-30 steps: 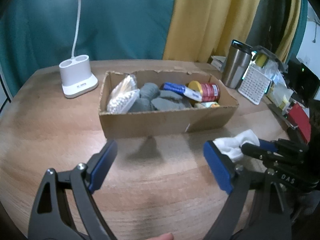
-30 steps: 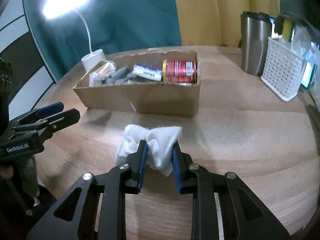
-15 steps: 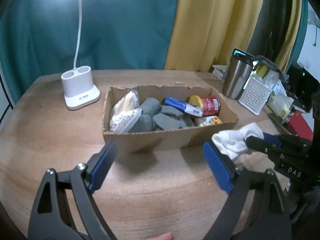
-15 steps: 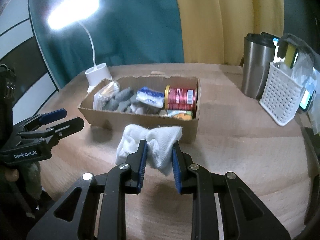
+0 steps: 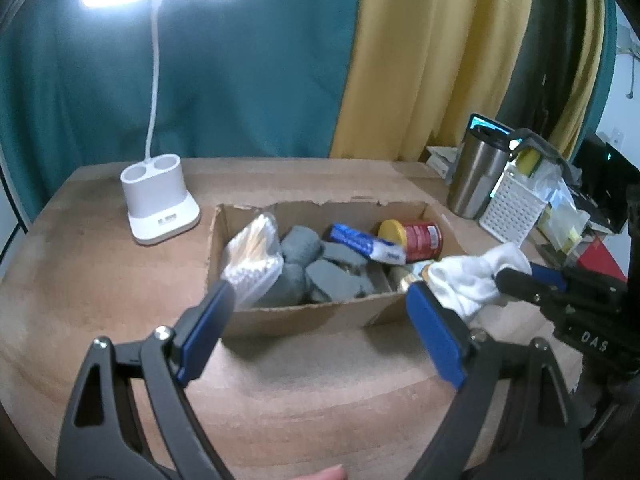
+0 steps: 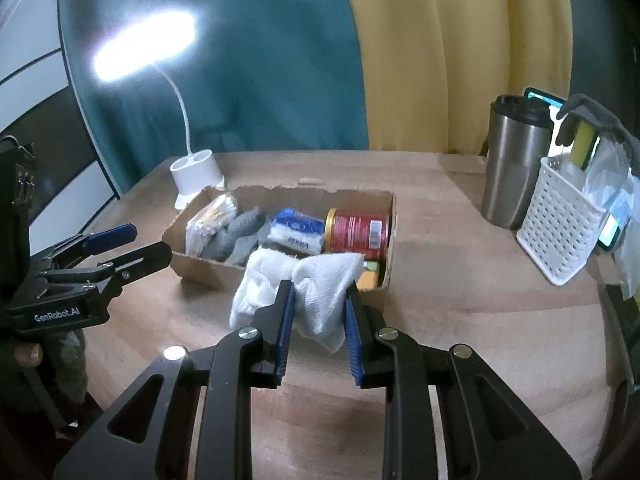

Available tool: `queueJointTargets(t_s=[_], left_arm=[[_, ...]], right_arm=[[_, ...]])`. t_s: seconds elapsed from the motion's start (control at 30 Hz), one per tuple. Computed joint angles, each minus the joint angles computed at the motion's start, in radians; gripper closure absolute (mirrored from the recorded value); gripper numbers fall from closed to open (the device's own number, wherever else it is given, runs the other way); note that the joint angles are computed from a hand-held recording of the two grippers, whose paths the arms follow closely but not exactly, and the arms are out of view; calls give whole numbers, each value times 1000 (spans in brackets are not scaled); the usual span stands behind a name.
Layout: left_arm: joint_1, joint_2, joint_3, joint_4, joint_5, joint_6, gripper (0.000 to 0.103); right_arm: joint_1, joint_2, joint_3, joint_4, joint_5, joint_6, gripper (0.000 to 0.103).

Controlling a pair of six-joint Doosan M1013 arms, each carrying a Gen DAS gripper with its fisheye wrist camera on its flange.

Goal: Organize objects
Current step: 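Lift and carry the white towel over the box with the right gripper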

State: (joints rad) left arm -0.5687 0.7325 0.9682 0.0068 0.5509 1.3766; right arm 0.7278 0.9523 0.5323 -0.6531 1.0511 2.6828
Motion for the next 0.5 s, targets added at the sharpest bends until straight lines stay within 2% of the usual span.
queueJointTargets(t_s=[0.5], left_arm=[[5,29,-52,12,23,-17,14]], right_arm=[[-19,23,-53,9,8,-35,78]])
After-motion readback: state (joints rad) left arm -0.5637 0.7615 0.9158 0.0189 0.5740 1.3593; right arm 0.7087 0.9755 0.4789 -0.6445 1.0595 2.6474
